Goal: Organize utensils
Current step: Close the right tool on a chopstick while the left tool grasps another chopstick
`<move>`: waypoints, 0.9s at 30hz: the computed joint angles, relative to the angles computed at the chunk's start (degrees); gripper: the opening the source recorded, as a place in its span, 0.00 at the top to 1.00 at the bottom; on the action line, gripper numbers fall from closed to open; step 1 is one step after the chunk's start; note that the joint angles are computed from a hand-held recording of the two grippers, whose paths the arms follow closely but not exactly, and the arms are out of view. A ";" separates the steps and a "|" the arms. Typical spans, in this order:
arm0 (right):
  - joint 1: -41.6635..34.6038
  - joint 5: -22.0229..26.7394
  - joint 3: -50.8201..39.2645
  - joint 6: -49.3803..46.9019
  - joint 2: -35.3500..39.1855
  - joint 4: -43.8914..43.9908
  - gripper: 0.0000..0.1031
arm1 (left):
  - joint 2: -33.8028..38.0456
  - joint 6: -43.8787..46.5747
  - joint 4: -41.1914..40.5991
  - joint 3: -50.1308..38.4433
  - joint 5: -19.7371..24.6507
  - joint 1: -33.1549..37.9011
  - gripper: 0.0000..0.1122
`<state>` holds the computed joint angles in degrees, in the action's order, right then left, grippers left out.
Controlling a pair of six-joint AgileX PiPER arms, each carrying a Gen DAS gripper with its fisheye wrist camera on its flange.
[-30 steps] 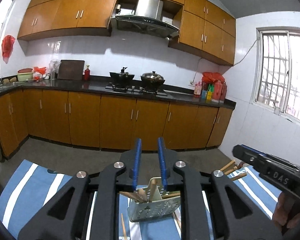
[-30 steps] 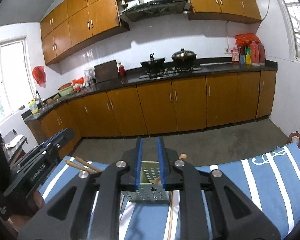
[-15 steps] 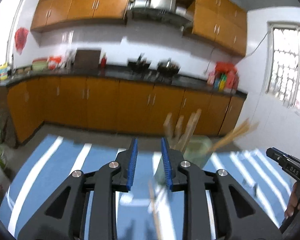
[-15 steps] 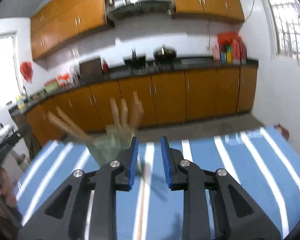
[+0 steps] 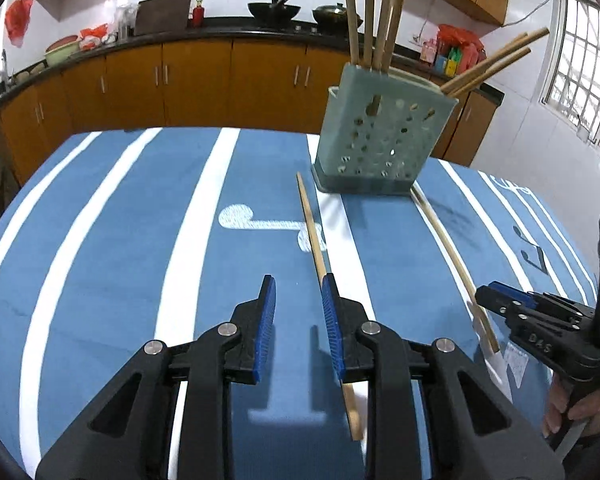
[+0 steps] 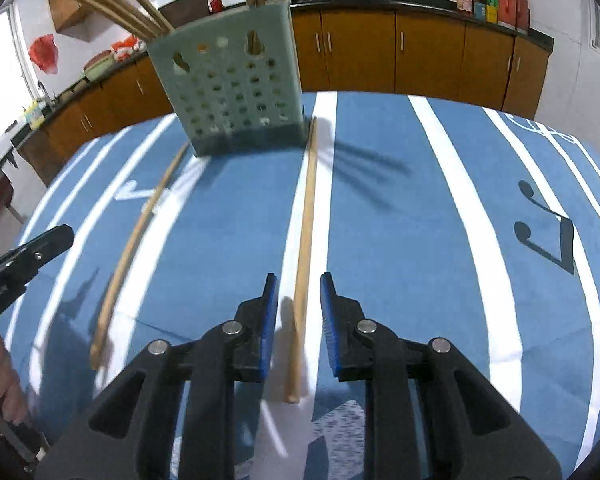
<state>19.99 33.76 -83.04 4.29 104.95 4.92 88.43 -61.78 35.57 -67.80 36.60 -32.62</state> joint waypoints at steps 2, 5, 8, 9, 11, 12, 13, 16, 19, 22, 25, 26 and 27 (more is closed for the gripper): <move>-0.06 0.40 -0.37 1.11 0.66 -0.78 0.79 | 0.11 -0.09 -0.25 0.48 -0.24 -0.11 0.78; 0.19 -0.69 0.41 2.39 0.32 -3.11 0.84 | 0.38 0.44 -0.97 0.90 -0.71 0.13 0.78; 0.76 -1.71 1.27 5.09 0.05 -7.10 0.91 | 1.14 1.17 -2.10 0.65 -0.97 -0.05 0.78; 0.68 -1.86 1.09 5.48 0.29 -7.54 0.92 | 1.47 1.52 -2.46 0.40 -1.05 0.00 0.78; 0.54 -1.74 0.59 7.53 0.67 -9.01 0.92 | 2.11 2.38 -3.45 -0.02 -1.34 -0.04 0.78; 0.41 -1.64 0.39 9.32 0.84 -10.47 0.92 | 2.26 2.56 -3.69 -0.04 -1.46 -0.12 0.78; 0.05 -1.45 0.16 11.25 0.99 -11.65 0.92 | 2.45 2.83 -3.98 -0.09 -1.61 -0.23 0.78; -1.43 -0.74 -0.15 16.91 1.13 -14.66 0.92 | 3.21 3.40 -4.57 -0.44 -1.78 -0.56 0.78; -3.28 -0.40 0.06 19.53 0.91 -15.22 0.92 | 4.15 4.51 -5.68 -1.11 -1.65 -0.73 0.78; -4.27 -0.65 0.63 18.45 0.51 -14.18 0.92 | 5.22 5.39 -6.41 -1.85 -1.10 -1.06 0.78; -4.18 -0.72 0.97 18.12 0.33 -14.18 0.92 | 6.86 5.52 -6.17 -3.37 0.70 -1.57 0.78; -4.20 -0.83 1.00 17.71 0.33 -13.87 0.92 | 7.29 5.51 -6.07 -3.81 1.31 -1.72 0.78; -4.01 -0.86 0.93 17.69 0.41 -13.86 0.92 | 8.02 5.67 -6.00 -4.47 2.18 -1.91 0.78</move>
<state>15.97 32.90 -82.11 21.98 105.36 -8.93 96.45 -56.12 29.57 -72.27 38.78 -34.54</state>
